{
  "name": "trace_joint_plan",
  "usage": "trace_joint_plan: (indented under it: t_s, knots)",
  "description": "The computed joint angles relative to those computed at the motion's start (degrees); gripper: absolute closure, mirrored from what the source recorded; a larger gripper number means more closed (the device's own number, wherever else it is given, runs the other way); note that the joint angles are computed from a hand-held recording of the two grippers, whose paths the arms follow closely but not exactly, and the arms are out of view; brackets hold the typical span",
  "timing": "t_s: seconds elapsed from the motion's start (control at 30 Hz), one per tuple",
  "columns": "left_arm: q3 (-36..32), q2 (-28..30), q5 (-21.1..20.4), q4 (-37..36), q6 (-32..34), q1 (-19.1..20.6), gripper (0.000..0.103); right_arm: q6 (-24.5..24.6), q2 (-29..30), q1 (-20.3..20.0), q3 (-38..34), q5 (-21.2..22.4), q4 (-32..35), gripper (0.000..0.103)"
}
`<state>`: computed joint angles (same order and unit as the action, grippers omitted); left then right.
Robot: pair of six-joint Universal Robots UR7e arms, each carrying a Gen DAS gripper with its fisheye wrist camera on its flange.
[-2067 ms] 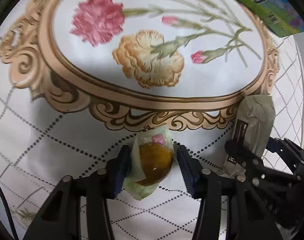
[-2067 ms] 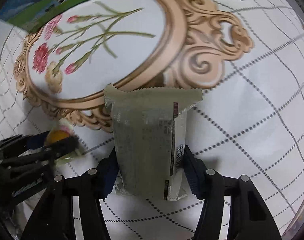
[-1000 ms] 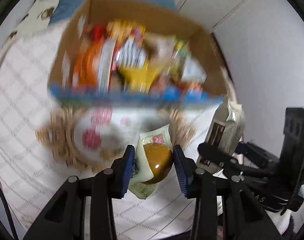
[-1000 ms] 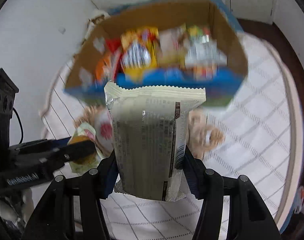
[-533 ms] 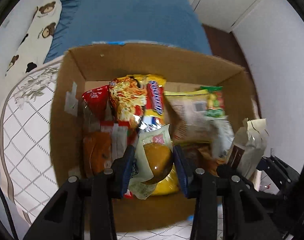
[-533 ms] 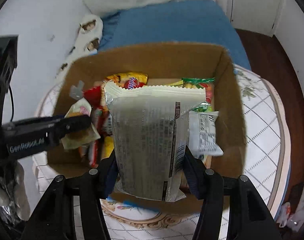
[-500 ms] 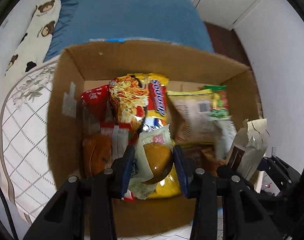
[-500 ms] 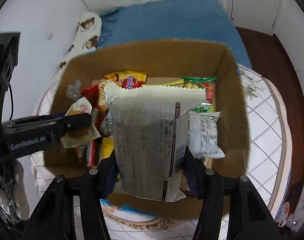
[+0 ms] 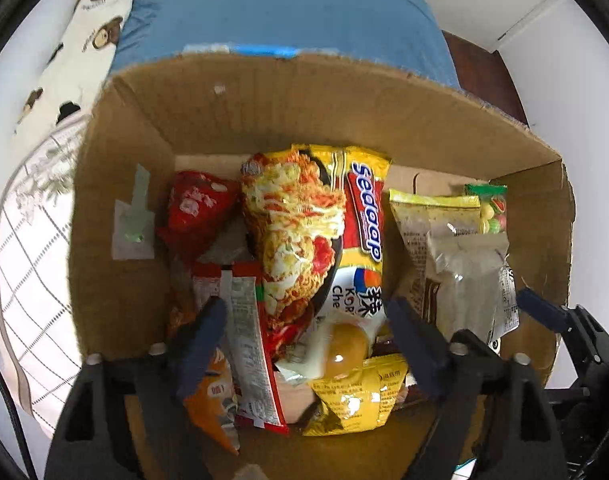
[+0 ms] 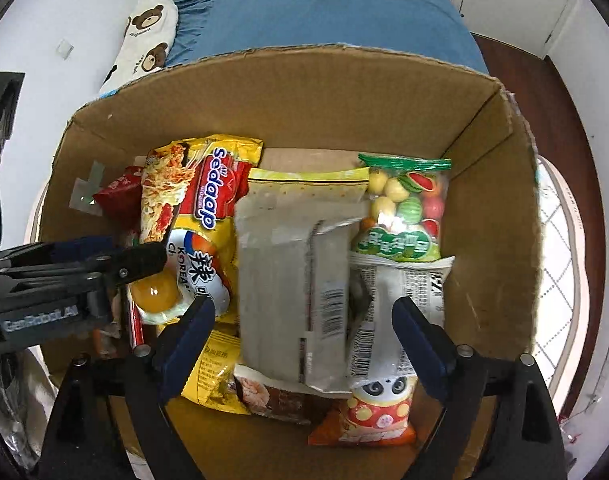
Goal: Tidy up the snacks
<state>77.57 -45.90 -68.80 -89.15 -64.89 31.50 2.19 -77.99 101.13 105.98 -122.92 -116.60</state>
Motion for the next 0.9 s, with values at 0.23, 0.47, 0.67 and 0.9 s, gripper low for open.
trace_joint_plan:
  t_s: [0.23,0.47,0.67,0.9]
  knots:
    - [1.38,-1.48,1.2,-1.03,0.38,-1.35,0.005,0.88,-2.7,0.54,0.75,-1.63,-0.06,0.006]
    - [5.05,-4.77,2.55,-2.36,-2.92,-4.64,0.003,2.06,-7.4,1.78,2.66,-3.38,0.78,0.006]
    - [6.98,-6.87,7.35,0.42,-7.4,-9.08,0.003,1.94,-11.05,3.73,5.13,-5.14,-0.22,0.003]
    - [7.81,-9.02,10.78,3.86,-11.54,-14.13,0.003,2.77,-16.33,7.06,7.15,-5.39,-0.17,0.003]
